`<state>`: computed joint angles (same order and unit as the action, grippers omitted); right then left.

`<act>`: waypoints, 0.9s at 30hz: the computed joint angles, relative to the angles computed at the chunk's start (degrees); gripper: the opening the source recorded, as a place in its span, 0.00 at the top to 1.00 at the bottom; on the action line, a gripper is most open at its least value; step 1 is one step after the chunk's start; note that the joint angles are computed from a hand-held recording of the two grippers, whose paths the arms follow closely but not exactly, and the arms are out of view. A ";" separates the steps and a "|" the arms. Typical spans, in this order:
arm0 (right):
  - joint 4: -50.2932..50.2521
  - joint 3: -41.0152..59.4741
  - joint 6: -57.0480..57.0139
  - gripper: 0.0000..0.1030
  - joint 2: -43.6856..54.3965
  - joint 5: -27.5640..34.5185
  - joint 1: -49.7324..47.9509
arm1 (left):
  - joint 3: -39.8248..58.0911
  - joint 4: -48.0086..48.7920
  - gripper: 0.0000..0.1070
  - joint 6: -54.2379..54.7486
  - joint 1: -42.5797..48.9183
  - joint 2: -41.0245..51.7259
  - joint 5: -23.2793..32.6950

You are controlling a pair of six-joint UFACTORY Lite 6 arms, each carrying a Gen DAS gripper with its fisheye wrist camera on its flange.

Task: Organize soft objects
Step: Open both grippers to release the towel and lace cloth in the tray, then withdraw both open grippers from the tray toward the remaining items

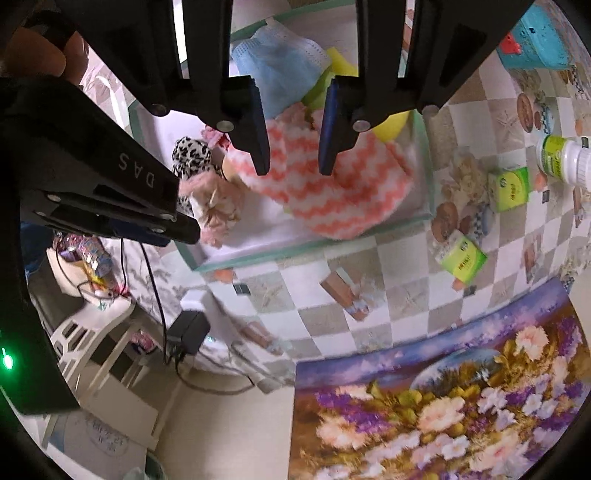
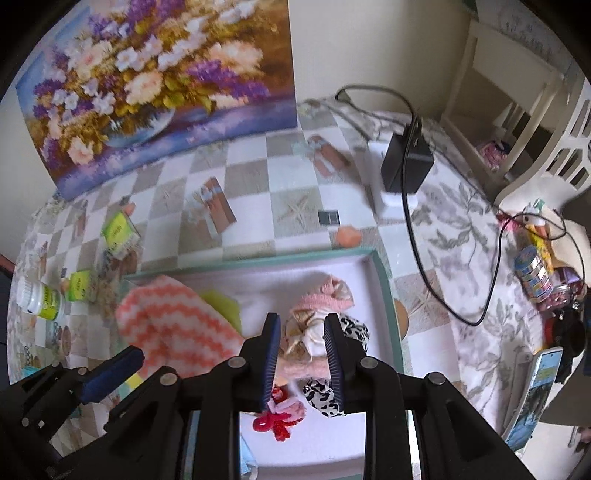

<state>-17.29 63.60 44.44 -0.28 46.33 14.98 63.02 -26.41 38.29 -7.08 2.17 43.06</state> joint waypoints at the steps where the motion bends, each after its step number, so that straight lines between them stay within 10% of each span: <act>1: -0.25 0.40 0.26 0.73 -0.17 0.28 0.26 | 0.29 0.04 0.73 -0.07 0.54 -0.12 -0.17; 11: 0.09 2.34 1.08 0.73 2.25 -0.36 3.23 | 4.95 3.74 0.56 -4.14 9.35 4.75 -3.50; 15: -1.51 4.17 3.01 0.51 4.61 0.04 6.21 | 7.78 5.46 0.45 -5.72 13.97 8.13 -4.76; 27: -3.90 12.50 5.83 0.28 13.37 0.36 14.14 | 19.13 8.18 0.20 -9.01 27.11 19.41 -5.29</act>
<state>-21.20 76.10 50.27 13.09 46.69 29.12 82.15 -18.23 29.27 20.03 21.58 37.76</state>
